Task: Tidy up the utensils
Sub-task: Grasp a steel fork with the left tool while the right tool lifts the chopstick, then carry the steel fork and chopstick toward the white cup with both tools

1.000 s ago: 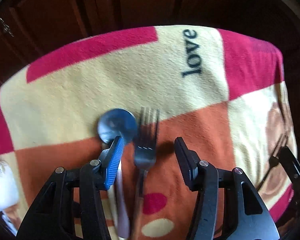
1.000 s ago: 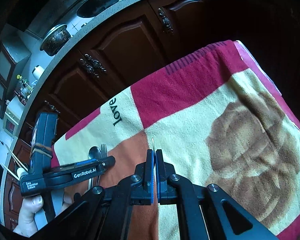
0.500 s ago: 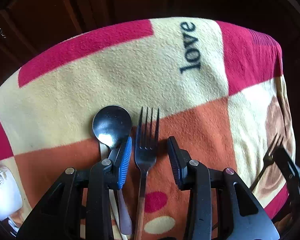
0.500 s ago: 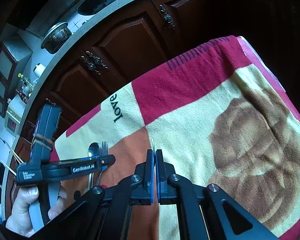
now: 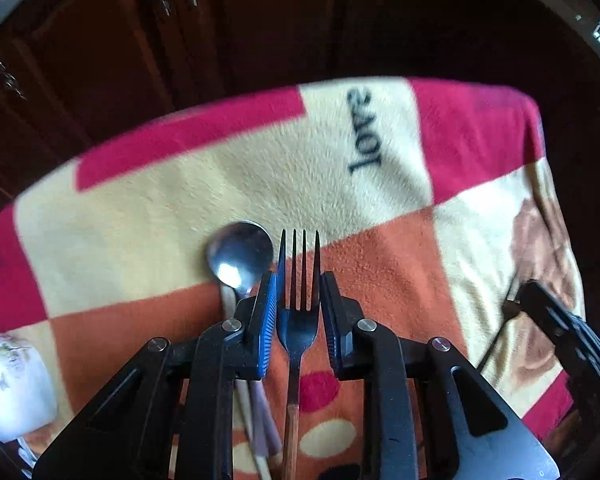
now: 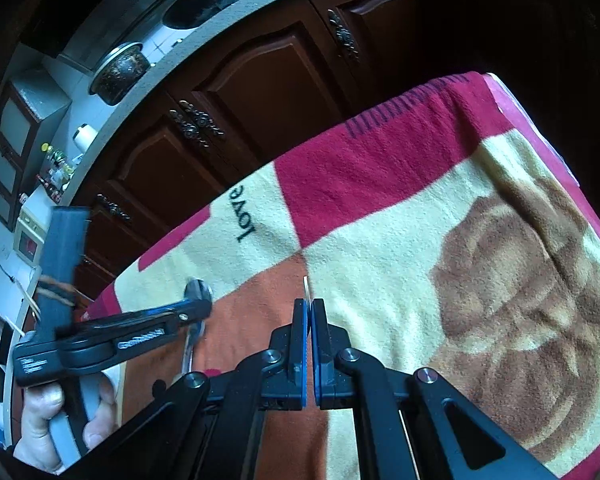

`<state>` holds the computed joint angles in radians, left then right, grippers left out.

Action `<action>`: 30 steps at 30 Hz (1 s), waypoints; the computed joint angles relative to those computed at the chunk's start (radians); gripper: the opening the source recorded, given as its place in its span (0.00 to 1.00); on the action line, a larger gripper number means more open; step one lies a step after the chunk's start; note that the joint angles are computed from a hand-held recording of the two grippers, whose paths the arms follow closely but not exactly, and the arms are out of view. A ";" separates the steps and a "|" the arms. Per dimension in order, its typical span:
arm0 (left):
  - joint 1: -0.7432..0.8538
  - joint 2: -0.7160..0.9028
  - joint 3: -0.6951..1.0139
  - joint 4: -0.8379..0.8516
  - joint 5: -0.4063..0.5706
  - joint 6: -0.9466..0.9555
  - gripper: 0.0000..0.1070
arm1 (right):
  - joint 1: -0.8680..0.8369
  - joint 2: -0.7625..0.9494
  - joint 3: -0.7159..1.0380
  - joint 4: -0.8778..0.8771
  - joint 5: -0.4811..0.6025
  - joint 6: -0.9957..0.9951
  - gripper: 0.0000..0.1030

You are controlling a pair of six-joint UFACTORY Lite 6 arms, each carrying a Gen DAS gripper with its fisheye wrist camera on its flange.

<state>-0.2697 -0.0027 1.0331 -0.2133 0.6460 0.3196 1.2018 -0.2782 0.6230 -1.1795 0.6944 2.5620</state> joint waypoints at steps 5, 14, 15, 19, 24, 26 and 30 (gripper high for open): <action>0.096 -0.251 -0.083 -0.065 0.007 0.095 0.20 | 0.041 0.063 0.095 0.009 0.062 -0.060 0.01; 0.463 -0.537 -0.144 -0.345 0.184 0.410 0.20 | 0.116 0.260 0.374 0.075 0.187 -0.238 0.01; 0.537 -0.545 -0.135 -0.396 0.234 0.469 0.20 | 0.128 0.282 0.406 0.081 0.200 -0.251 0.01; 0.759 -0.538 -0.069 -0.527 0.423 0.608 0.20 | 0.172 0.367 0.535 0.111 0.260 -0.312 0.01; 0.950 -0.509 0.026 -0.595 0.601 0.695 0.20 | 0.220 0.494 0.767 0.141 0.382 -0.440 0.01; 1.037 -0.484 0.081 -0.622 0.674 0.729 0.20 | 0.232 0.539 0.861 0.140 0.423 -0.487 0.01; 1.243 -0.386 0.247 -0.677 0.851 0.790 0.20 | 0.266 0.670 1.126 0.134 0.528 -0.622 0.01</action>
<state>0.9736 -0.3890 1.2797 -0.8906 1.4971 1.1093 1.4677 0.3916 1.7493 -1.0457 1.2225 1.9400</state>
